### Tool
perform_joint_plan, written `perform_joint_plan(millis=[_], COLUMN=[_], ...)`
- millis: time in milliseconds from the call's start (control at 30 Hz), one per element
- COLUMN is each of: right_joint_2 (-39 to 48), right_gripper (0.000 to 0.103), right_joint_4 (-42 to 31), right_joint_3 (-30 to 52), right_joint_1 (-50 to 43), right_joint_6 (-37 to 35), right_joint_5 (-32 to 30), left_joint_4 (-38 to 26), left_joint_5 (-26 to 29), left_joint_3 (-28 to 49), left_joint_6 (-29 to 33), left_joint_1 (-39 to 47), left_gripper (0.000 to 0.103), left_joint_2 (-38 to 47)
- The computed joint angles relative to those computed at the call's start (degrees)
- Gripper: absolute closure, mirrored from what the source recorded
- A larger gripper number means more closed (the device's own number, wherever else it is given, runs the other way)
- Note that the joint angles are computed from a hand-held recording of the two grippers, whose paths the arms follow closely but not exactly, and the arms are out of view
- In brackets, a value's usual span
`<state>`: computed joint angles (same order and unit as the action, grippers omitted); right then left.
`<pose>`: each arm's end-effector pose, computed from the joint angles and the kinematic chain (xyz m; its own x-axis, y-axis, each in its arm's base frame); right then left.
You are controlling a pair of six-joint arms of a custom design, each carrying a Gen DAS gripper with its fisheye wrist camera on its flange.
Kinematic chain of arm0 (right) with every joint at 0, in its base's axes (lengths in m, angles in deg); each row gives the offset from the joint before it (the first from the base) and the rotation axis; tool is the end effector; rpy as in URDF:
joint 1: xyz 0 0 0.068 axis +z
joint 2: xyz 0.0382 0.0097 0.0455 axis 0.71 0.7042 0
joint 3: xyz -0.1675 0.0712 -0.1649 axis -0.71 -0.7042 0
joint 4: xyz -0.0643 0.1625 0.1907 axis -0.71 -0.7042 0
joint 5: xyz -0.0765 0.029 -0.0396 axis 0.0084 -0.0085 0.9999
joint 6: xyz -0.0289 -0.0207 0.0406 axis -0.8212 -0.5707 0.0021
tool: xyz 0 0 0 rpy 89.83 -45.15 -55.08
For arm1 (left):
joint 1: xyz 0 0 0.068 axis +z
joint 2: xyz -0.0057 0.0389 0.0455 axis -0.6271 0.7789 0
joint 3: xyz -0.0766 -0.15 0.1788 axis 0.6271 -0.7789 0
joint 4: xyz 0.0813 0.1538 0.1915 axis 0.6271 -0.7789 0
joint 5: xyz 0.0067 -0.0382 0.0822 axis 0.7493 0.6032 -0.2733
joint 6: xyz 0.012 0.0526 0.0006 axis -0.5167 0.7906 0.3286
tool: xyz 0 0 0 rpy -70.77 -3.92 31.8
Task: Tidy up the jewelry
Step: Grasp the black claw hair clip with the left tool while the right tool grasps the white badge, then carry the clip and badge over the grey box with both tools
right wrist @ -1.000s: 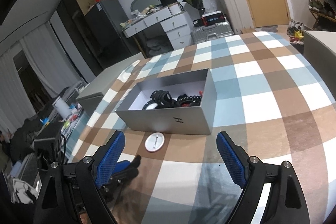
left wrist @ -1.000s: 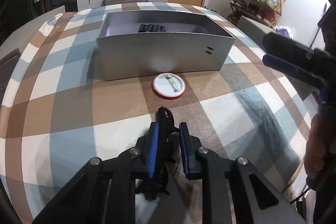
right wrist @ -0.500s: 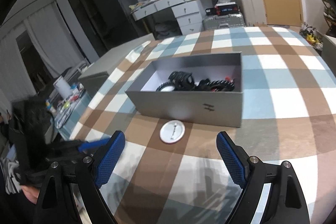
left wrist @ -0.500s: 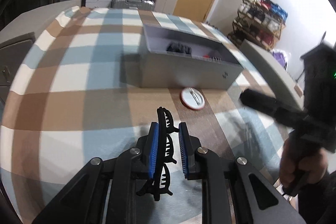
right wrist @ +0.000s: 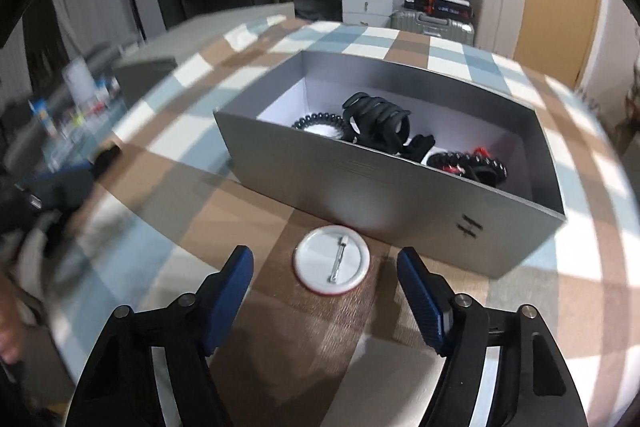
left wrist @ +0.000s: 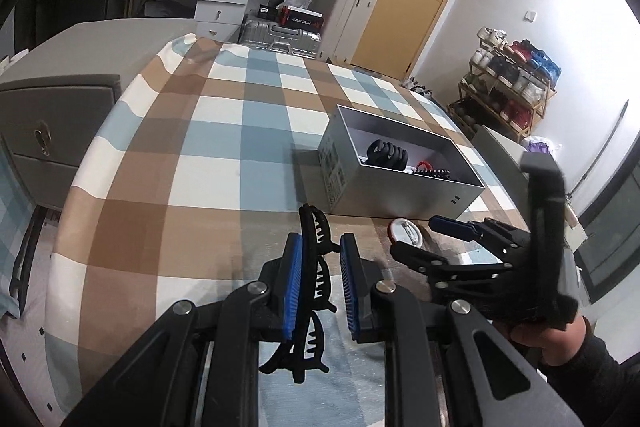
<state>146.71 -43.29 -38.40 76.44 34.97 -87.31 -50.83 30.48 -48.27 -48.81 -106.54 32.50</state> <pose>0.2414 0.1515 0.0569 -0.5445 -0.5154 -0.6618 -0.6808 0.7324 -0.0103 0.1178 -0.2278 0.1344 -0.6581 -0.3023 -0.6896 -0.0985 0.9425 -0.3193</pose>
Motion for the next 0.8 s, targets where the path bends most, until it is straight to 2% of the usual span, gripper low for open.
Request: perform_joint_plan(millis=[67, 167, 233, 267, 467, 800], right_joint_2=[1.4, 2.0, 1.7, 1.4, 0.0, -8.8], right_gripper=[0.035, 0.044, 0.057, 0.061, 0.061, 0.061], right_joint_4=[-0.7, -0.9, -0.9, -0.9, -0.3, 0.3], right_joint_3=[1.3, 1.9, 1.7, 1.5, -0.2, -7.3], right_joint_1=[1.6, 1.9, 2.0, 2.0, 1.3, -5.1], right_joint_6=[-0.4, 0.7, 0.8, 0.7, 0.6, 0.8], right_joint_5=[3.1, 3.5, 3.7, 3.5, 2.0, -10.0], left_joint_4=[0.4, 1.3, 1.6, 1.9, 1.3, 0.1], left_joint_5=[-0.1, 0.0, 0.2, 0.4, 0.4, 0.1], left_joint_3=[-0.9, -2.0, -2.5, -2.7, -2.9, 0.2], left_joint_6=[0.1, 0.0, -0.2, 0.0, -0.9, 1.5], left_joint_1=[0.1, 0.3, 0.3, 0.4, 0.0, 0.0], left_gripper=[0.089, 0.089, 0.089, 0.089, 0.089, 0.089], left_joint_2=[-0.8, -1.6, -1.8, -1.9, -2.2, -1.1])
